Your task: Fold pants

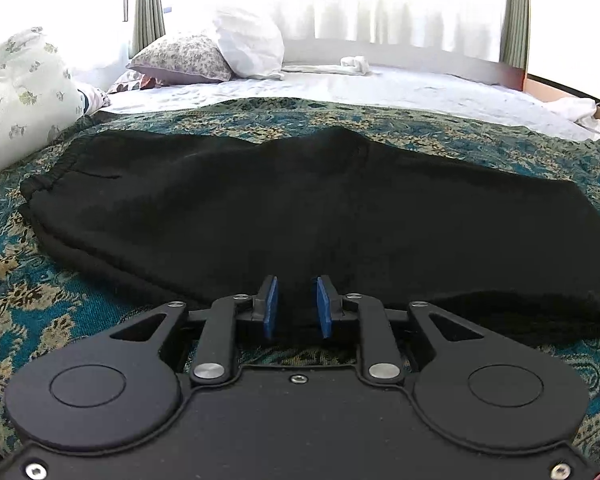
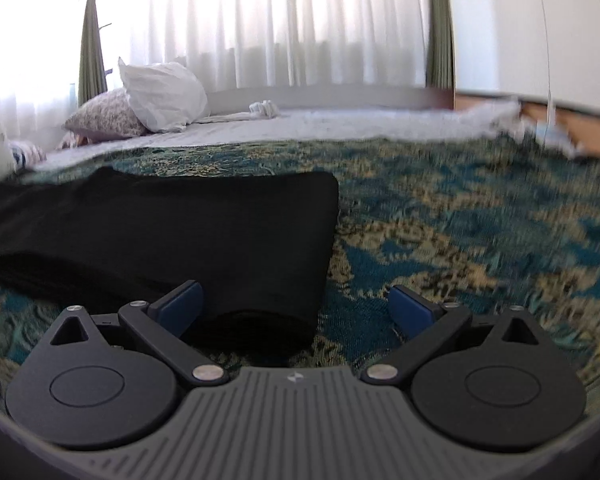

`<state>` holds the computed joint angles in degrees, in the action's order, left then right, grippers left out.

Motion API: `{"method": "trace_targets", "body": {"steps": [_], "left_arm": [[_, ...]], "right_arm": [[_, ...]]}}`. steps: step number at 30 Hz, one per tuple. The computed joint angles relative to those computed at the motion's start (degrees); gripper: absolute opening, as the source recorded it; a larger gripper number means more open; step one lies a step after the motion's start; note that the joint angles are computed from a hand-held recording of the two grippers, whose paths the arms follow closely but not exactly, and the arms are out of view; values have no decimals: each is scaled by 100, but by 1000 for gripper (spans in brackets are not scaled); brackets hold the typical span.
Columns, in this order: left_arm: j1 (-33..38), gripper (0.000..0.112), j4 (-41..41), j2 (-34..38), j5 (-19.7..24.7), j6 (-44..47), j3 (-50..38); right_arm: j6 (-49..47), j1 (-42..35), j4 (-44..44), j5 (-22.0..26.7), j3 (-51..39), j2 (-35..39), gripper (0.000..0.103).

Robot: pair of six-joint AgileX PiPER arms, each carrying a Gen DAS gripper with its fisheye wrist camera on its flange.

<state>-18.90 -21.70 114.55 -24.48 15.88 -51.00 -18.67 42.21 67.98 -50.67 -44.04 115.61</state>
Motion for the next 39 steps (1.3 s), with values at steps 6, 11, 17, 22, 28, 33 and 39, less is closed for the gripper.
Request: {"method": "trace_targets", "body": {"steps": [6, 11, 17, 22, 28, 33, 39], "left_arm": [[76, 29, 655, 140, -637, -808, 289], [434, 32, 1893, 221, -1053, -2087, 495], [436, 36, 1969, 244, -1222, -2050, 573], [509, 39, 2260, 279, -1309, -2323, 591], [596, 49, 2700, 322, -1410, -2572, 598], [592, 53, 2796, 313, -1309, -2615, 533], [771, 73, 3339, 84, -1159, -3256, 605]], "right_arm": [[-910, 259, 800, -202, -343, 84, 103], [-2413, 791, 1840, -1123, -1049, 299, 103], [-2171, 743, 1143, -671, -1426, 167, 103], [-3385, 591, 1384, -22, -2577, 746, 103], [-5368, 652, 2369, 286, -3563, 1282, 103], [-4663, 475, 2148, 739, -3282, 1133, 103], [-3367, 225, 1359, 1236, -2780, 943, 103]]}}
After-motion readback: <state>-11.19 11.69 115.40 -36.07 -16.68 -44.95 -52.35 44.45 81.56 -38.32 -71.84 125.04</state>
